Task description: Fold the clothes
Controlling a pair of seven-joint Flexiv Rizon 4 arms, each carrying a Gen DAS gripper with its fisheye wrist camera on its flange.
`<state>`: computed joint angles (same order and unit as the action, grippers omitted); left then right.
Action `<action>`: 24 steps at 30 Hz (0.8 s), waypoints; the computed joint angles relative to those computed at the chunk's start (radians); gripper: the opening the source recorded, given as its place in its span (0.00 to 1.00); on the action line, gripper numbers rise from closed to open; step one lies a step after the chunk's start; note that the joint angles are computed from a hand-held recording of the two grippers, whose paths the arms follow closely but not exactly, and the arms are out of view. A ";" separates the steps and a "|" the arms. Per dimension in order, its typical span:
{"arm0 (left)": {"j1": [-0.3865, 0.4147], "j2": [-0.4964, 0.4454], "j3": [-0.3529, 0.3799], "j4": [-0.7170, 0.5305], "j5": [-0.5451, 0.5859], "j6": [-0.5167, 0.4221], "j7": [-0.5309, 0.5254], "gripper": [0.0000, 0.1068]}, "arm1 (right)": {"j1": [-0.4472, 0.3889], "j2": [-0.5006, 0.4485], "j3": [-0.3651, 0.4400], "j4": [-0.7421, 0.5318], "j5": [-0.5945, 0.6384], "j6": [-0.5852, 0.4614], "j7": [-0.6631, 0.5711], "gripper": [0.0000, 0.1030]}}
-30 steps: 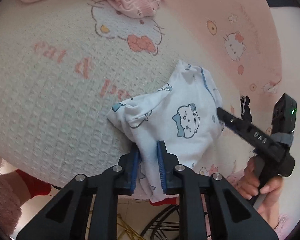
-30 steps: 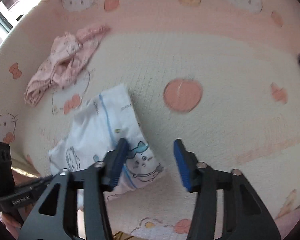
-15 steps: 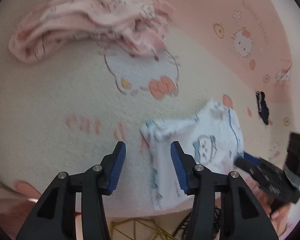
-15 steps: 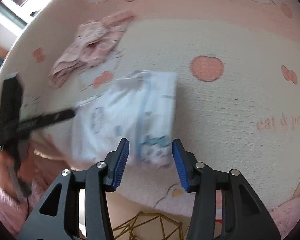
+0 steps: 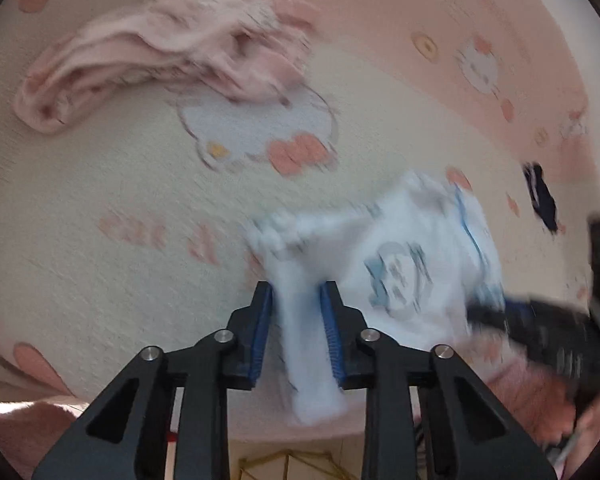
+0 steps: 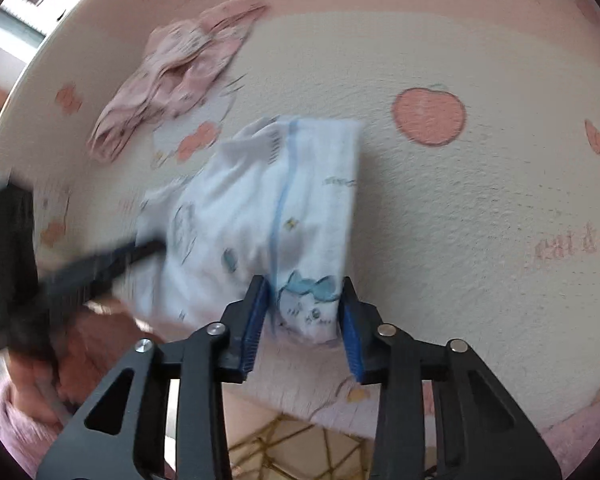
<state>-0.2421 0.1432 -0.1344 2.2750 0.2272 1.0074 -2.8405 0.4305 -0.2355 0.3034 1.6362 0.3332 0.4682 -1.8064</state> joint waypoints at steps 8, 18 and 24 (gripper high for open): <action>-0.043 -0.012 0.041 0.121 -0.242 0.234 0.126 0.44 | 0.025 0.046 -0.007 0.049 -0.073 0.066 0.007 0.45; -0.010 -0.062 -0.018 -0.033 -0.012 0.035 0.055 0.17 | 0.035 0.049 -0.005 0.071 -0.140 0.122 0.008 0.52; -0.014 -0.080 0.027 -0.062 -0.032 0.026 0.122 0.17 | -0.002 0.066 -0.007 0.041 -0.027 0.118 -0.005 0.56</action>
<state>-0.2565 0.0629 -0.1078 2.2133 0.1948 1.0330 -2.7184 0.4284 -0.1691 0.2963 1.6774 0.3059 0.5862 -1.8111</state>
